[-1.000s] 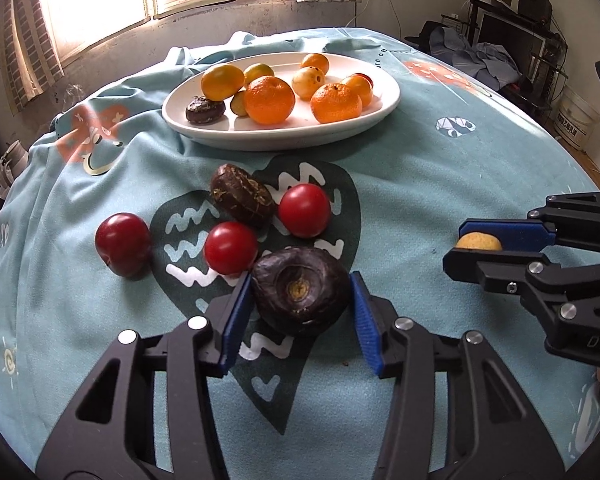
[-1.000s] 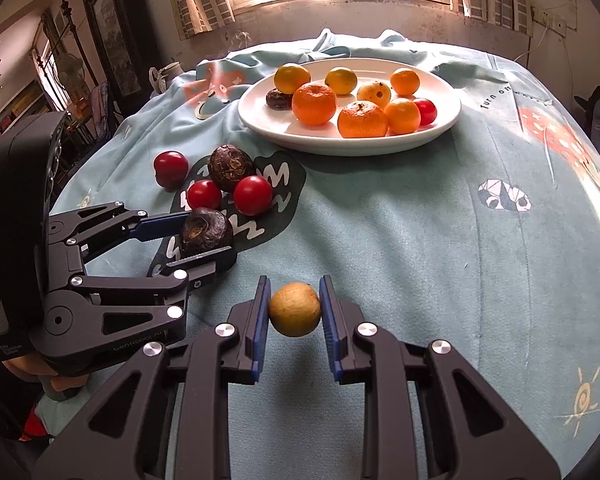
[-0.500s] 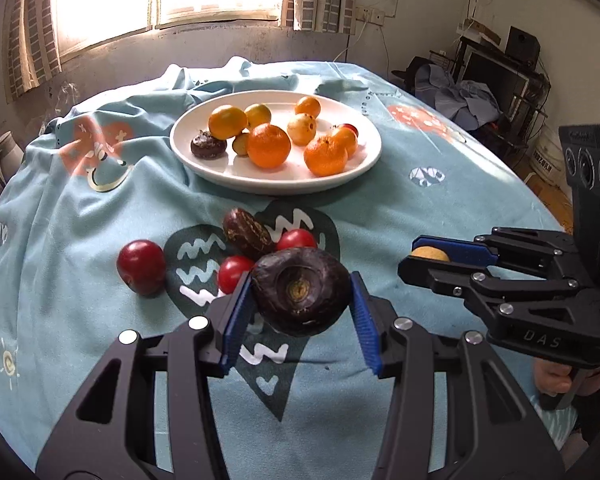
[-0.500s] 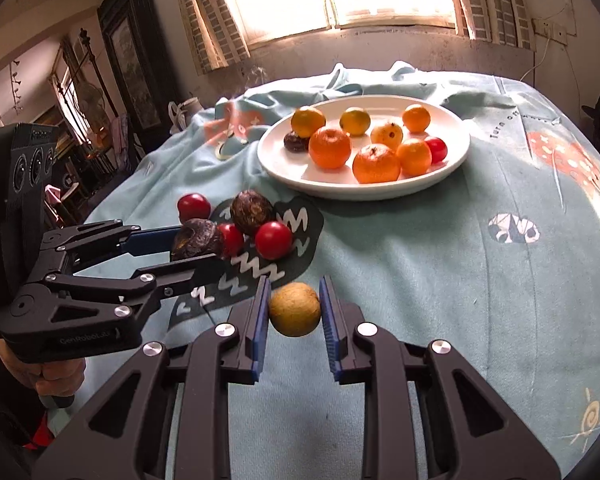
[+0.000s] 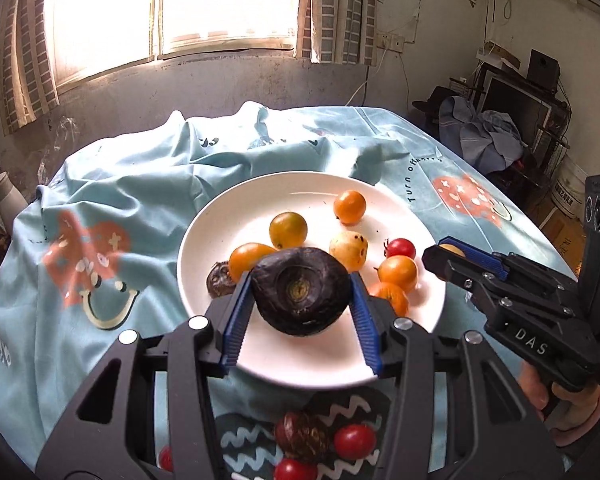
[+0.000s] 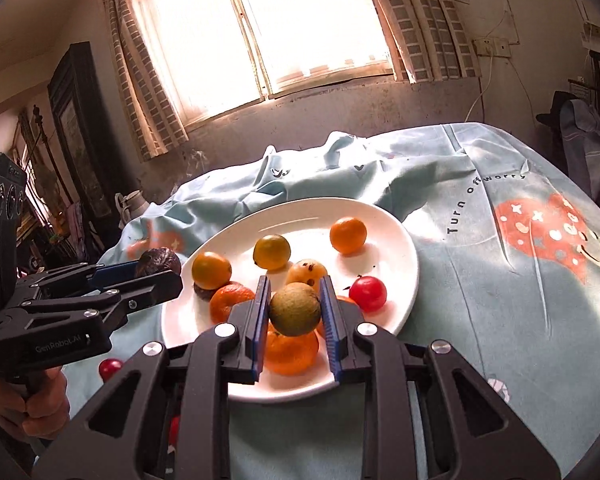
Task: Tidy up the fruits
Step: 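Lower the yellow-green and dark brown fruits onto the plate and open both tools, then grasp a red tomato with the right tool while the left tool grasps a red plum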
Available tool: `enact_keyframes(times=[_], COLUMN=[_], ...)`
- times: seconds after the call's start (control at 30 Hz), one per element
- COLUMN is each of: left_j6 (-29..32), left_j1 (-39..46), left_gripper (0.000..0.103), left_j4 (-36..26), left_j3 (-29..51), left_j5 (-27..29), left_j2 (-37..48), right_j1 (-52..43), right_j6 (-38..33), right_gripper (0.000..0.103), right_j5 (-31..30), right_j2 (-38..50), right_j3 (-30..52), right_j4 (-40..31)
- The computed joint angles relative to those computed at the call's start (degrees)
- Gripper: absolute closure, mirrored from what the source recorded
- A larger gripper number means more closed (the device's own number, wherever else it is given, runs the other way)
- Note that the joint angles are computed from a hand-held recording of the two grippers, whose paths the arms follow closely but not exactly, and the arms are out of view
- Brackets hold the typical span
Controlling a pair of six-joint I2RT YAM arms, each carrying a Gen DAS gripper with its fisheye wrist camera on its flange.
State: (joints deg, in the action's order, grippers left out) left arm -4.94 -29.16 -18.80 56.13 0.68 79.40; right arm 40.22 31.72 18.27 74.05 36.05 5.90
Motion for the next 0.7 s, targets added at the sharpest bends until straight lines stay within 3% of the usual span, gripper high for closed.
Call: enact_keyframes(times=[0.17, 0.23, 0.27, 0.3, 0.33, 0.57, 0.7], left_j6=[0.5, -0.2, -0.5, -0.5, -0.2, -1.5, -2.6], left_j1=[-0.8, -0.8, -0.8, -0.5, -0.1, 5.1, 8.8], left_gripper=[0.049, 0.008, 0.007, 0.007, 0.007, 0.003, 0.003], left_j4=[0.4, 1.7, 3.1, 3.5, 2.9, -4.6, -6.5], left_j3=[7.1, 6.3, 5.0, 4.1, 3.6, -4.0, -13.0], left_j5=[-3.4, -5.4, -6.1, -6.2, -5.9, -5.5, -7.1], left_j2=[8.7, 7.3, 5.7, 4.3, 3.1, -9.7, -20.6], right_j1=[-5.5, -5.7, -5.6, -5.0, -4.3, 2.0, 8.7], right_j6=[-1.3, -1.5, -1.5, -1.3, -1.3, -4.4, -3.3], right_gripper=[0.078, 0.07, 0.063, 0.049, 0.046, 0.046, 0.046], right_j5=[-6.4, -7.0, -7.3, -6.7, -5.1, 0.0, 4.6], right_j2=[6.7, 7.4, 7.1, 6.4, 5.4, -0.1, 0.0], right_j3=[2.4, 3.0, 2.6, 2.2, 1.5, 0.8, 1.7], right_j4=[4.1, 3.6, 4.0, 4.4, 5.0, 2.0, -2.4])
